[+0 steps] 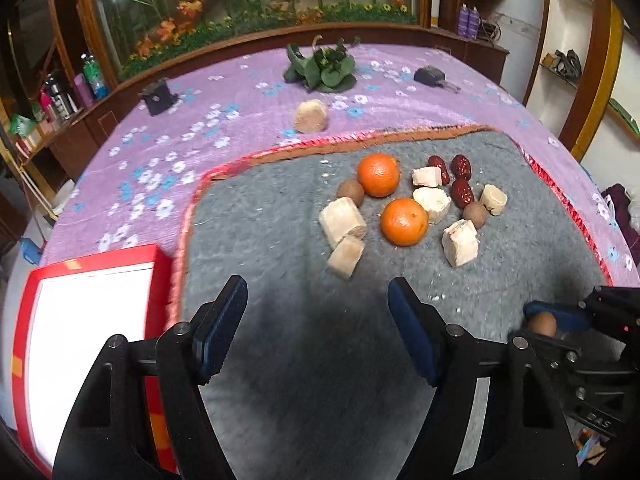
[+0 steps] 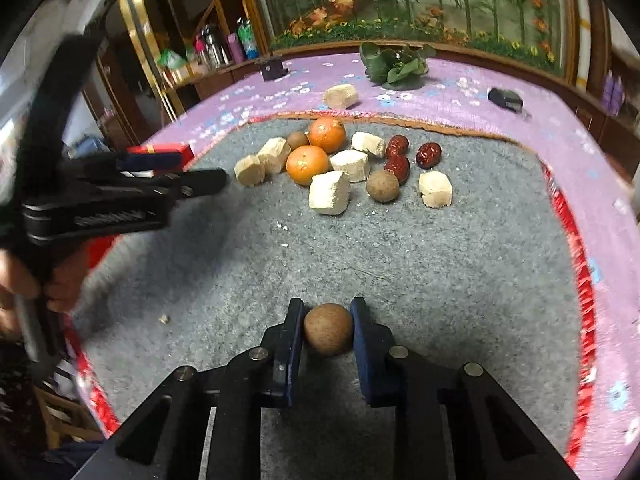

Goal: Organize fruits
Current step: 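Grasp a beige cube on the grey mat with the left tool, then drop the beige cube into the white tray while the right tool drops the brown fruit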

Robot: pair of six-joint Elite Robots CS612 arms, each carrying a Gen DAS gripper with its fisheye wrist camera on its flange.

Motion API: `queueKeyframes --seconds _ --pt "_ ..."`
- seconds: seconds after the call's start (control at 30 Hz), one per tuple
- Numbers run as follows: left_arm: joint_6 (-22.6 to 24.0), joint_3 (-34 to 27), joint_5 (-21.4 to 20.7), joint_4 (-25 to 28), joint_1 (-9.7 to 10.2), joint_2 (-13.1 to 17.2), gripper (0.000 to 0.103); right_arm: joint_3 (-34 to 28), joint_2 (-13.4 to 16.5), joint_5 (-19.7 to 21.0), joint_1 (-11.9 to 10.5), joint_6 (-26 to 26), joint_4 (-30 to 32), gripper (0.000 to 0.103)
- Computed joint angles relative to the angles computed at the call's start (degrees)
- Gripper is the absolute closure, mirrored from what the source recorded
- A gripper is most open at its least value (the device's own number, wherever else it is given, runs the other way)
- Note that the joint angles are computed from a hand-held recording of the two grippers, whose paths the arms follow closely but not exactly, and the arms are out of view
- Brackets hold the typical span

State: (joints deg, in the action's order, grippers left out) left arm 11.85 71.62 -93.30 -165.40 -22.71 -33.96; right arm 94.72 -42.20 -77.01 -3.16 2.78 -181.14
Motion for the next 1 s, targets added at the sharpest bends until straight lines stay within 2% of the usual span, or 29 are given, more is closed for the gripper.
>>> queueKeyframes --seconds 0.07,0.27,0.43,0.47,0.53,0.63,0.77,1.0 --pt "0.5 -1.4 -0.1 2.0 -0.22 0.6 0.033 0.1 0.3 2.7 -0.7 1.4 -0.9 0.080" --pt "0.1 -4.8 -1.0 6.5 -0.08 2.2 0.060 0.0 0.8 7.1 -1.7 3.6 -2.0 0.080" --pt "0.9 -5.6 -1.0 6.8 -0.10 2.8 0.068 0.0 1.0 9.6 -2.3 5.0 -2.5 0.080" --pt "1.4 -5.6 -1.3 6.6 -0.06 2.8 0.078 0.0 1.1 9.8 -2.4 5.0 -2.5 0.080" --pt "1.7 -6.1 -4.3 8.2 0.29 2.9 0.086 0.0 1.2 10.6 -2.6 5.4 -2.6 0.080" --pt "2.2 -5.8 -3.7 7.3 0.13 3.0 0.087 0.0 1.3 11.4 -2.8 5.9 -2.9 0.080" --pt "0.2 -4.8 -4.3 5.7 0.41 2.5 0.087 0.2 1.2 11.2 -2.8 5.8 -3.1 0.080" --pt "-3.5 3.2 -0.7 -4.9 0.99 -1.7 0.087 -0.2 0.7 4.8 -0.7 2.0 -2.7 0.080"
